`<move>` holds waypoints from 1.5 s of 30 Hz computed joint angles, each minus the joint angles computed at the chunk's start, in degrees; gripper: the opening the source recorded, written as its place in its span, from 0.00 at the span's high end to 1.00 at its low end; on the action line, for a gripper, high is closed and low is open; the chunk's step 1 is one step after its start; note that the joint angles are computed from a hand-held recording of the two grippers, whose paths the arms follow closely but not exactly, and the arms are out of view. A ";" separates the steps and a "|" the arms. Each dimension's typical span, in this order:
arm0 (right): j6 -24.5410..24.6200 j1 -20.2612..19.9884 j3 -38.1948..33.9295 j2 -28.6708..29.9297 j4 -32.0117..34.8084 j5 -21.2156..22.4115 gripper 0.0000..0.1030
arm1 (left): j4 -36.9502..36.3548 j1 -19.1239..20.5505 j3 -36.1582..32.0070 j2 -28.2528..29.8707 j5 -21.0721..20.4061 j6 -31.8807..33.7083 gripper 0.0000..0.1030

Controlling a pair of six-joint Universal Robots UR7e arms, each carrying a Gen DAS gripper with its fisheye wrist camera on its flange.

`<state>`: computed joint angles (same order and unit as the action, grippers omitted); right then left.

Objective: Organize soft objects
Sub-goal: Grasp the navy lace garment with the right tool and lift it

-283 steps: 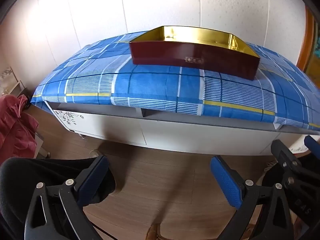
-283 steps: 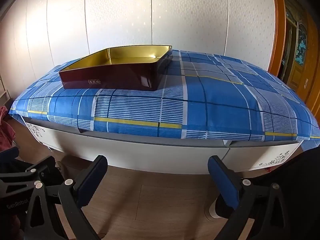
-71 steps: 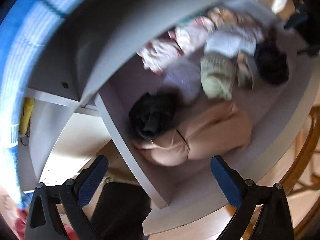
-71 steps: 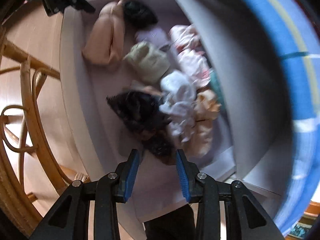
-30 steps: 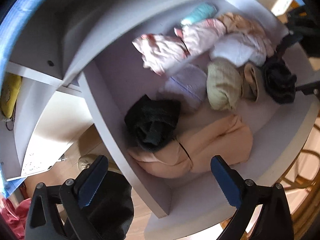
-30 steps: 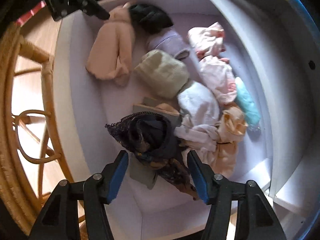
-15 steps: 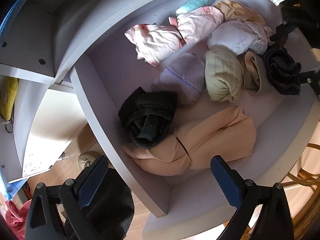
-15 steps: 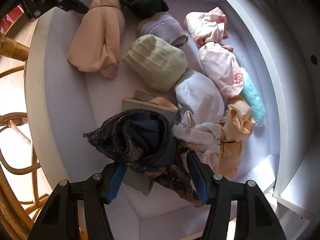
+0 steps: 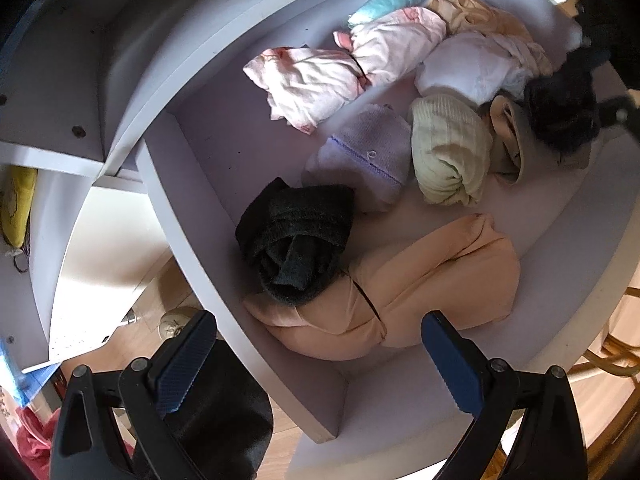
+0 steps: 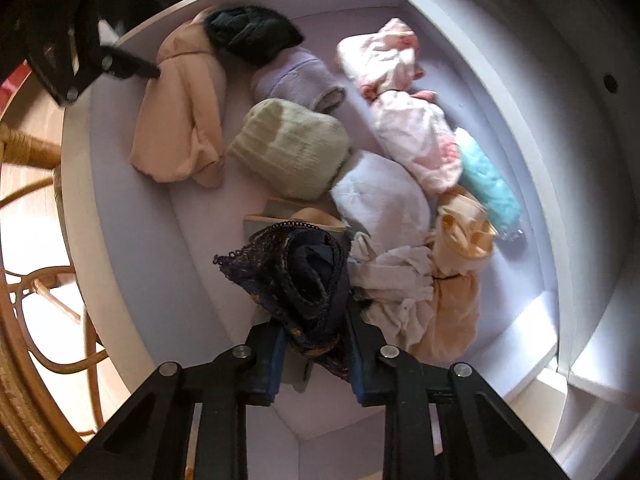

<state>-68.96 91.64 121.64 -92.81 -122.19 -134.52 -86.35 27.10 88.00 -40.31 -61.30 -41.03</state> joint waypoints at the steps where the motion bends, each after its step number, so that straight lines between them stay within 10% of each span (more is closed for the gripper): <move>1: 1.45 0.16 -0.73 0.15 0.58 0.09 0.76 | -0.55 -0.06 0.20 0.10 0.07 0.70 0.00; 11: 15.46 0.30 -7.92 2.07 8.67 1.48 0.81 | -8.09 1.08 1.90 1.10 -3.59 8.31 0.00; 27: 23.57 0.38 -10.80 1.24 9.95 6.07 0.88 | -10.68 3.85 0.76 3.63 -7.21 6.28 0.00; 39: 11.52 0.78 -3.09 0.51 9.20 -2.19 0.68 | -11.08 2.82 1.22 5.22 -5.54 2.54 0.00; 45: 3.17 -1.15 2.80 3.63 -7.12 -8.58 0.71 | -12.14 3.22 2.37 4.28 -6.32 2.27 0.00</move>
<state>-65.79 90.50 124.43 -89.18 -129.31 -143.10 -98.49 30.32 90.37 -36.03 -67.61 -38.76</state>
